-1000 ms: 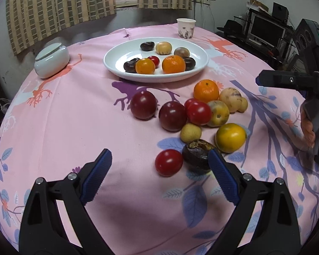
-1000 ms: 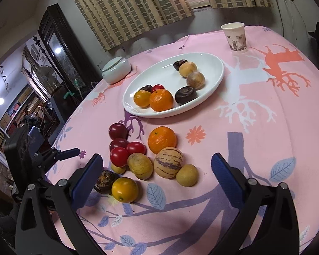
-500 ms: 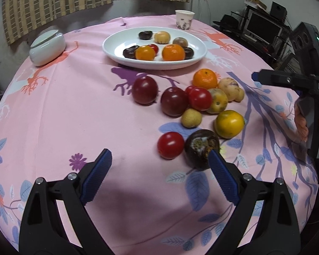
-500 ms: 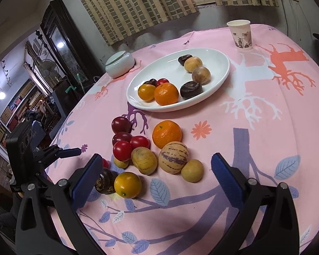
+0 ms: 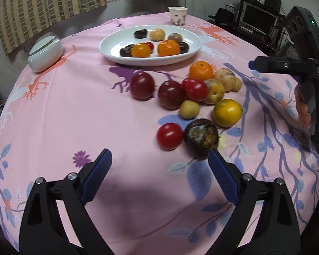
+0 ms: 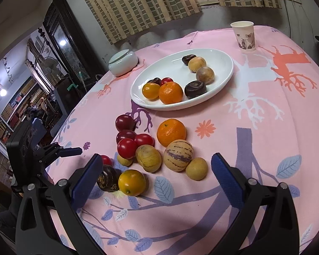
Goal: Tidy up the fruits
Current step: 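Move the left tool to a red tomato and grasp it, then grasp a small tan fruit with the right tool while the left tool holds the tomato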
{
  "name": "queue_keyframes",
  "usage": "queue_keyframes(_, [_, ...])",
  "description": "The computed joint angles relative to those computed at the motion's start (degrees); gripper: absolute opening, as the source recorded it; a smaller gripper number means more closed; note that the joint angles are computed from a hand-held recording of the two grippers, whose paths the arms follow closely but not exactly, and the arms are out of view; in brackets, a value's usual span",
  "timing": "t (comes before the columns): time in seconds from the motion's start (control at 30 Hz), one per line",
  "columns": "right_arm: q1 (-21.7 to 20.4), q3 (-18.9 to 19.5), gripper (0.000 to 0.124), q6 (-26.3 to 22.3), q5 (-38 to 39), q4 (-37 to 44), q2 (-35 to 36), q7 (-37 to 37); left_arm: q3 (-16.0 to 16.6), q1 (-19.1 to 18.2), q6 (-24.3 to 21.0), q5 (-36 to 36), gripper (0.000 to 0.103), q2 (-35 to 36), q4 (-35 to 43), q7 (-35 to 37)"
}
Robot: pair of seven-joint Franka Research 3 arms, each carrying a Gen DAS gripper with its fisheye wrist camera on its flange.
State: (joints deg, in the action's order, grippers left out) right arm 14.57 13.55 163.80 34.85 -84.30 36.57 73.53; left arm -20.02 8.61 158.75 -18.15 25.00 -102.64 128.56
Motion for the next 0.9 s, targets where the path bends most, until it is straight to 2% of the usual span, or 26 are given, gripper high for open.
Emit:
queue_keyframes(0.1, [-0.4, 0.5, 0.102, -0.7, 0.4, 0.3, 0.1, -0.4, 1.7, -1.2, -0.8, 1.5, 0.092, 0.9, 1.2, -2.9])
queue_keyframes(0.2, [0.2, 0.0, 0.102, -0.8, 0.0, 0.2, 0.0, -0.4, 4.2, -4.1, 1.5, 7.3, 0.090, 1.7, 1.4, -5.8])
queue_keyframes(0.27, [0.7, -0.6, 0.102, -0.3, -0.5, -0.1, -0.2, 0.3, 4.1, -4.4, 3.1, 9.7, 0.083, 2.3, 1.6, -6.4])
queue_keyframes(0.33, [0.5, -0.4, 0.102, -0.3, -0.5, -0.2, -0.3, 0.3, 2.4, -3.2, 2.1, 9.9, 0.078, 3.7, 3.3, -6.0])
queue_keyframes(0.4, [0.4, -0.3, 0.102, -0.5, -0.4, -0.1, -0.3, 0.4, 2.2, -3.2, 0.6, 10.5, 0.063, 5.3, 5.7, -6.8])
queue_keyframes(0.43, [0.4, -0.3, 0.102, -0.5, -0.5, -0.1, -0.3, 0.4, 2.1, -3.3, -1.7, 10.8, 0.059, 6.5, 7.7, -7.1])
queue_keyframes(0.47, [0.4, -0.4, 0.102, -0.6, -0.5, -0.2, -0.3, 0.4, 1.9, -3.4, -3.6, 10.8, 0.051, 7.5, 9.4, -7.3])
queue_keyframes(0.53, [0.5, -0.4, 0.102, -0.5, -0.7, -0.1, -0.3, 0.4, 1.0, -3.0, -2.9, 9.9, 0.042, 8.1, 9.6, -6.9])
queue_keyframes(0.57, [0.7, -0.7, 0.102, -0.5, -1.0, -0.1, -0.3, 0.7, -0.1, -2.4, -3.2, 9.3, 0.031, 8.3, 9.7, -5.7])
queue_keyframes(0.7, [1.3, -1.7, 0.102, -0.6, -2.2, 0.0, -0.1, 2.0, -0.1, -2.6, -0.8, 8.4, 0.029, 7.7, 8.3, -6.7])
queue_keyframes(0.9, [4.8, -6.5, 0.102, -2.7, -9.0, 0.7, 0.4, 7.9, -5.9, 2.6, 1.7, -1.6, 0.029, 4.6, 5.9, -6.8])
